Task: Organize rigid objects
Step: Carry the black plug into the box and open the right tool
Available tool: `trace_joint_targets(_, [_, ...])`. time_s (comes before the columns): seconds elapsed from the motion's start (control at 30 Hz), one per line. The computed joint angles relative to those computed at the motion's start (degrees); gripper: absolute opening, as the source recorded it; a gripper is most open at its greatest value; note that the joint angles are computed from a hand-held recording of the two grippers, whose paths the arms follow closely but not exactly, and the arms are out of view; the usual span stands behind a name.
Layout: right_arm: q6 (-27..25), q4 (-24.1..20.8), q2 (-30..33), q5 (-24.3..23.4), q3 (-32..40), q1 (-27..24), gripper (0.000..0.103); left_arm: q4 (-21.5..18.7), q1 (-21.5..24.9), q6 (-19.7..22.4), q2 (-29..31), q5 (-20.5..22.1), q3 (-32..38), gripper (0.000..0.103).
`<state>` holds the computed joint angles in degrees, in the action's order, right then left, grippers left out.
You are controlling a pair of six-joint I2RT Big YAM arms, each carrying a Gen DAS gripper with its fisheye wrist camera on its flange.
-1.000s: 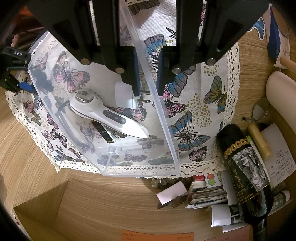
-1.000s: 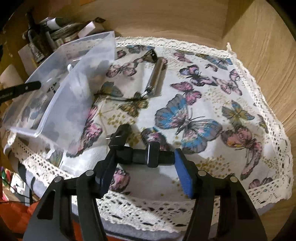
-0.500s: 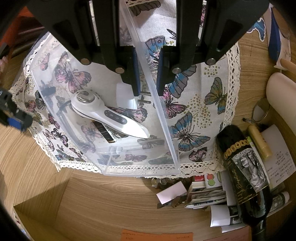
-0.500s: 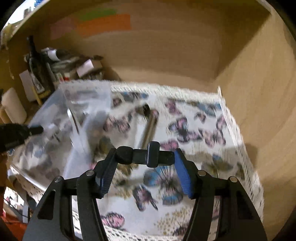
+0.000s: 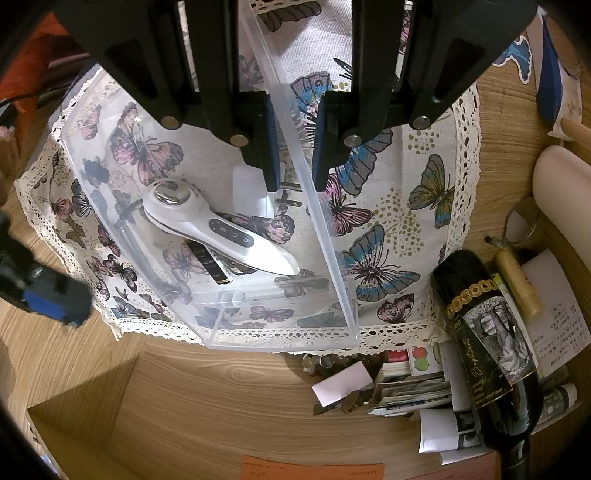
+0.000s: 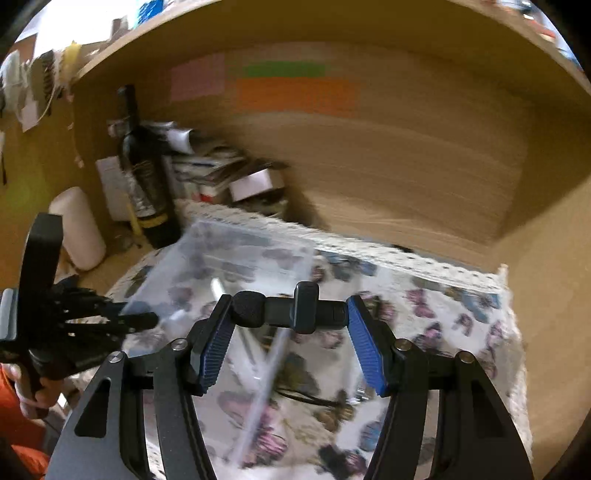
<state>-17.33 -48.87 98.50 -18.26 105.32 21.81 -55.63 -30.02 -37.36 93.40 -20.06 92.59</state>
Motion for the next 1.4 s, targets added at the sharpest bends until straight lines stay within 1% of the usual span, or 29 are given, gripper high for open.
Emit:
trace_joint_targets(0.1, [-1.89,-2.64,1.85,-0.16,1.75,1.67,0.058,0.13,0.03,0.13,-0.05,0.21,-0.09,0.018])
trace_joint_targets(0.23, [-4.80,-8.24,4.88,-0.04,4.95,3.41,0.058,0.34,0.04,0.19,-0.12,0.33,-0.29,0.018])
trace_joint_targets(0.37, [-6.82,-12.40,6.88,0.65,7.04,4.33,0.058,0.36,0.05,0.16,-0.07,0.36,-0.23,0.018])
trace_joint_targets(0.53, [-8.57,-15.08,7.89,0.59,7.88,4.71,0.058,0.31,0.03,0.18,-0.12,0.28,-0.28,0.018])
trace_joint_targets(0.73, [-9.15,-14.38,7.44,0.87,7.07,4.91,0.059,0.38,0.05,0.12,-0.13,0.28,-0.33,0.018])
trace_joint_targets(0.83, [-8.59,-13.34,6.88,0.53,6.61,4.58,0.063,0.46,0.04,0.19,-0.16,0.27,-0.42,0.018])
trace_joint_targets(1.13, [-5.03,-9.88,4.34,0.44,4.69,2.16,0.065,0.50,0.07,0.19,-0.19,0.32,-0.46,0.018])
trace_joint_targets(1.4, [-1.38,-6.14,0.97,2.67,1.08,-1.79,0.065,0.58,0.06,0.19,-0.19,0.31,-0.49,0.018])
